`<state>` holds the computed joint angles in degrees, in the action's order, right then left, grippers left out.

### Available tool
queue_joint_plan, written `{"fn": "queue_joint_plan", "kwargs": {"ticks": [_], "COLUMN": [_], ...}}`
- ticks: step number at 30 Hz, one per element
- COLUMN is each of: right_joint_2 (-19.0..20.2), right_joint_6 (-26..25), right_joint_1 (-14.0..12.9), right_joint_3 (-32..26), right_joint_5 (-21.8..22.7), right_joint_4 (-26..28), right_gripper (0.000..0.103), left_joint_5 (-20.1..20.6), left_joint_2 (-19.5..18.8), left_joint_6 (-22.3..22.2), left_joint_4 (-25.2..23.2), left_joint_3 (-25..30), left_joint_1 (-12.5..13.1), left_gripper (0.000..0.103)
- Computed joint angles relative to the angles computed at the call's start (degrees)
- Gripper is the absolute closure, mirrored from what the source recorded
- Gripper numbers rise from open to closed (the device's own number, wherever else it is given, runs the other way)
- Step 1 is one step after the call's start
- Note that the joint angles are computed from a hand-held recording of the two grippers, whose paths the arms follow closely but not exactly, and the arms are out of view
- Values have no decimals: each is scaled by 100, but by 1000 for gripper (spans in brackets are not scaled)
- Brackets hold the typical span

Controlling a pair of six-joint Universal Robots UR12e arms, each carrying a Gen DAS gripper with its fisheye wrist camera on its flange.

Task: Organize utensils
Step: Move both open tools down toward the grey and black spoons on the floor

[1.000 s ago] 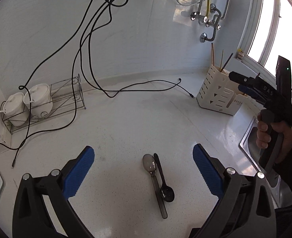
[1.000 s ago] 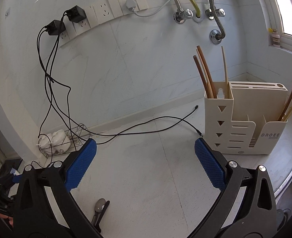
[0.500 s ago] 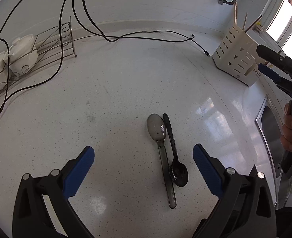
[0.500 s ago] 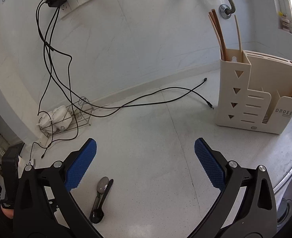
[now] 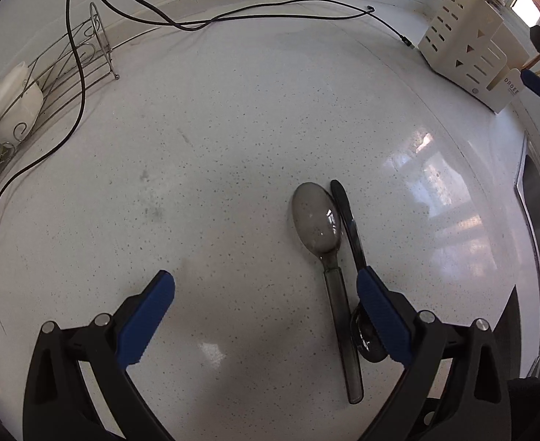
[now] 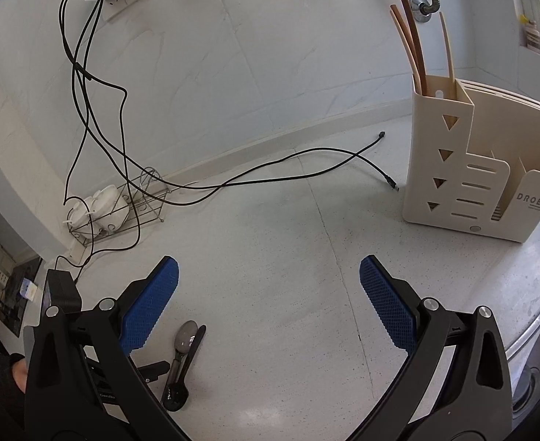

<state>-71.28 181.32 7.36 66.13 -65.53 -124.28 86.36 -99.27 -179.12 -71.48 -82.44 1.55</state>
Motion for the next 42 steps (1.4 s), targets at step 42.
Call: {"fn": "queue_joint_plan", "kwargs": {"ticks": [42], "right_joint_2": [17], "right_joint_6": [-392], "right_joint_1": [159], "right_joint_3": [-52], "right_joint_5": [-13], "right_joint_4": [623], "right_gripper": [8], "left_joint_5": [115], "left_joint_2": [-187], "left_joint_6": [580], "left_joint_4": [-427], "left_joint_3": [165], "left_joint_1": [4], "left_gripper": [5]}}
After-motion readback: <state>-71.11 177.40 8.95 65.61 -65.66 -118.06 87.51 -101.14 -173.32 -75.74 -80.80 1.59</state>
